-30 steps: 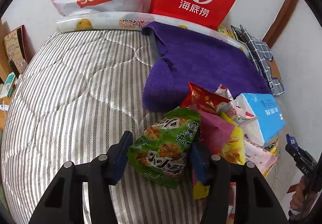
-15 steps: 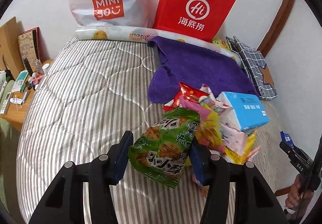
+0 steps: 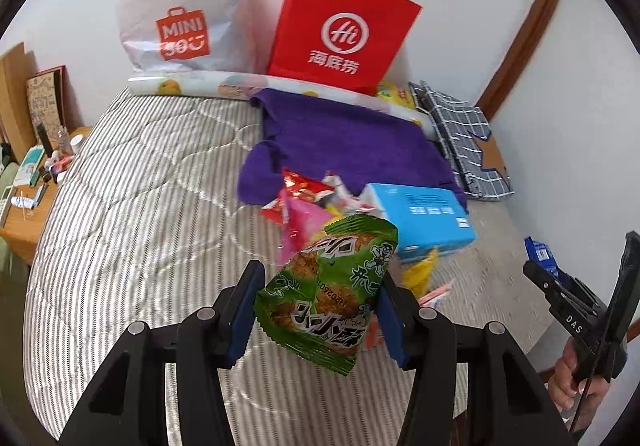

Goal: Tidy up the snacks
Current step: 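Carry the blue snack and green chip bag over the purple towel with both tools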

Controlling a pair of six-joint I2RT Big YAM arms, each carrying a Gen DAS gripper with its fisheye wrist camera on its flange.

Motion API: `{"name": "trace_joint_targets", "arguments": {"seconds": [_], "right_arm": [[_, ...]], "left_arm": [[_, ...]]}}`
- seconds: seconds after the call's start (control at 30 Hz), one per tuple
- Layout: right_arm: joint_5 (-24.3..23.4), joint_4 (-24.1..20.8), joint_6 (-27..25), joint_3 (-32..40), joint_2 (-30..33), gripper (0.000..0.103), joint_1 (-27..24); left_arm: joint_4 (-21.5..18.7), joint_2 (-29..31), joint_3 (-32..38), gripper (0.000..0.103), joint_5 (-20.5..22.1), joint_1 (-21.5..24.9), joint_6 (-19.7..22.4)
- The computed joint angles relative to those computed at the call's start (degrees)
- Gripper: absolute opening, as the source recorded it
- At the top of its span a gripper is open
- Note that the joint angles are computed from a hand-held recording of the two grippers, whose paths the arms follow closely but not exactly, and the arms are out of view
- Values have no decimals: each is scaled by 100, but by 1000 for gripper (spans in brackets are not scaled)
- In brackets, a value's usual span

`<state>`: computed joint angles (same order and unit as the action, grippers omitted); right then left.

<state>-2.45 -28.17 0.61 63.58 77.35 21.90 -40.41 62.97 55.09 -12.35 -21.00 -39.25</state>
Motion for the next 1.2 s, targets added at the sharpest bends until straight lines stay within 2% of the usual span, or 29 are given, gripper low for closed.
{"name": "trace_joint_targets", "arguments": {"seconds": [0.3, 0.57, 0.87, 1.0, 1.2], "right_arm": [[-78, -79, -53, 213, -43, 48, -12], [-180, -222, -69, 565, 133, 48, -66], [-211, -398, -189, 1232, 609, 48, -73], [-220, -522, -229, 1660, 961, 48, -67], [-252, -670, -315, 2424, 1553, 48, -13]], "left_arm": [[-97, 335, 527, 51, -84, -352, 82], [-119, 723, 1031, 51, 33, -409, 224], [-215, 1272, 1686, 51, 257, -205, 376], [-344, 1517, 2011, 51, 437, -36, 484], [-526, 1846, 2479, 51, 472, 249, 755]]}}
